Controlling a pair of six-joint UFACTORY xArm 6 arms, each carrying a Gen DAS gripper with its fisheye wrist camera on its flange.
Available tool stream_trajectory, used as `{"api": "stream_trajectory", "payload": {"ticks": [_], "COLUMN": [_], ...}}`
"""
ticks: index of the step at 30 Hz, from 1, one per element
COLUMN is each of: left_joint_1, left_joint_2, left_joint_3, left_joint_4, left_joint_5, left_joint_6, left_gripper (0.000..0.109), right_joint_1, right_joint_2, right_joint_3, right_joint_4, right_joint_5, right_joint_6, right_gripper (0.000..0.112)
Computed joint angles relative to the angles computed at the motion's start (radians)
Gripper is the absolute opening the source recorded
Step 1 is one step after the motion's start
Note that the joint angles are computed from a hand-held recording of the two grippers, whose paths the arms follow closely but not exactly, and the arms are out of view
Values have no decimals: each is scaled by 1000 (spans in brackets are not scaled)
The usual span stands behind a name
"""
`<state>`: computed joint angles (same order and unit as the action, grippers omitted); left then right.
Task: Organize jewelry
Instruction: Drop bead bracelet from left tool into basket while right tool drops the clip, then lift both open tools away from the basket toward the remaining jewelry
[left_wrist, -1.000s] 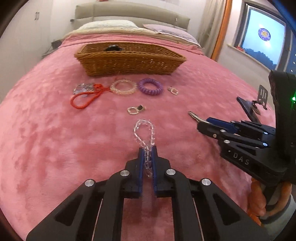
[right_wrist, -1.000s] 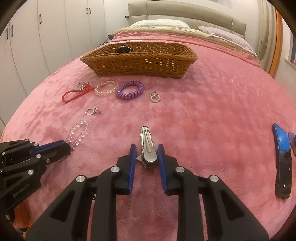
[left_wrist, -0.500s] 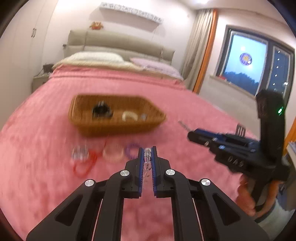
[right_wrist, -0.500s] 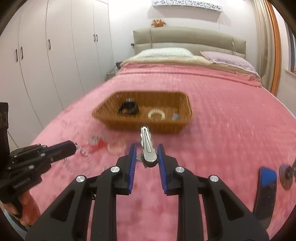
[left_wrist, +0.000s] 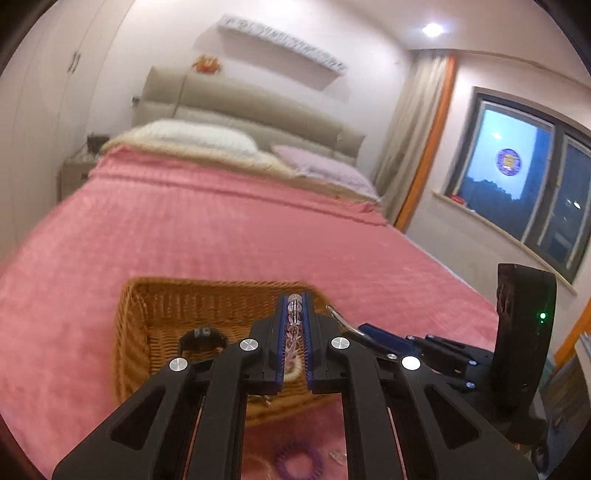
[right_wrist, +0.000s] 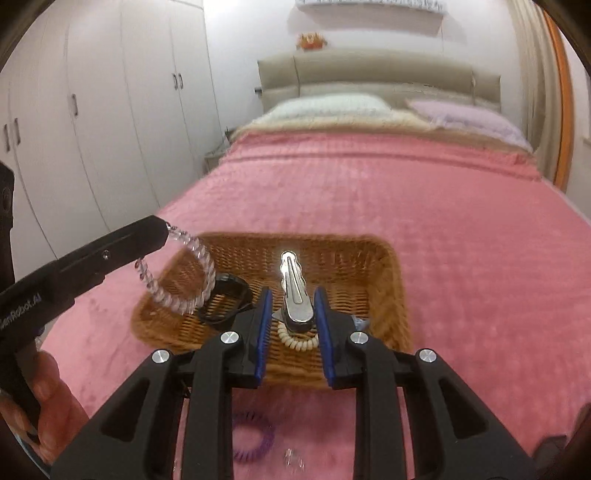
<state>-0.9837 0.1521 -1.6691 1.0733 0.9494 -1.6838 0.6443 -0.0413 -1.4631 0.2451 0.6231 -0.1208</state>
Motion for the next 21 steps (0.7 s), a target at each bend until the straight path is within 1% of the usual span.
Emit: {"api": "stream_trajectory", "payload": {"ticks": [2, 4, 5, 8, 10, 12, 13, 14, 16, 17, 18, 20, 21], "left_joint_1": [39, 72, 79, 105, 119, 122, 122, 121, 115, 103, 90, 70, 49], "left_joint_2": [3, 15, 10, 2, 2, 15, 16, 12, -12, -28, -51, -80, -105], "left_joint_3": [32, 62, 82, 133, 151, 141, 143, 146, 172, 185, 203, 219, 232], "left_joint_4": [-28, -48, -42, -44, -74, -107, -116, -120, -90, -54, -22, 8, 34], "left_joint_5": [-45, -74, -80, -136, -165, -155, -156, -157, -166, -147, -134, -124, -102], "left_joint_6": [-18, -43, -60, -96, -79, -39, -33, -36, -76, -109, -136, -164, -182], "left_gripper": [6, 6, 6, 6, 6, 6, 7, 11, 45, 49, 50, 50, 50], "right_joint_1": [-10, -19, -22, -23, -20, -11, -10, -9, -8, -10, -14, -24, -29], "right_joint_2": [83, 127, 137, 145, 155, 152, 147, 140, 124, 115, 104, 78, 47], "right_joint_3": [-61, -86, -84, -66, -66, -59, -54, -44, -25, -15, -6, 12, 38], "right_joint_4": [26, 50, 59, 69, 48, 15, 21, 39, 47, 50, 60, 98, 123], "right_joint_5": [39, 68, 69, 64, 64, 53, 51, 46, 28, 18, 7, -4, -17], "right_joint_6": [4, -1, -6, -17, -8, 6, 3, -10, -15, -15, -17, -33, -47], "right_gripper": [21, 21, 21, 21, 21, 21, 21, 22, 26, 31, 36, 39, 39]}}
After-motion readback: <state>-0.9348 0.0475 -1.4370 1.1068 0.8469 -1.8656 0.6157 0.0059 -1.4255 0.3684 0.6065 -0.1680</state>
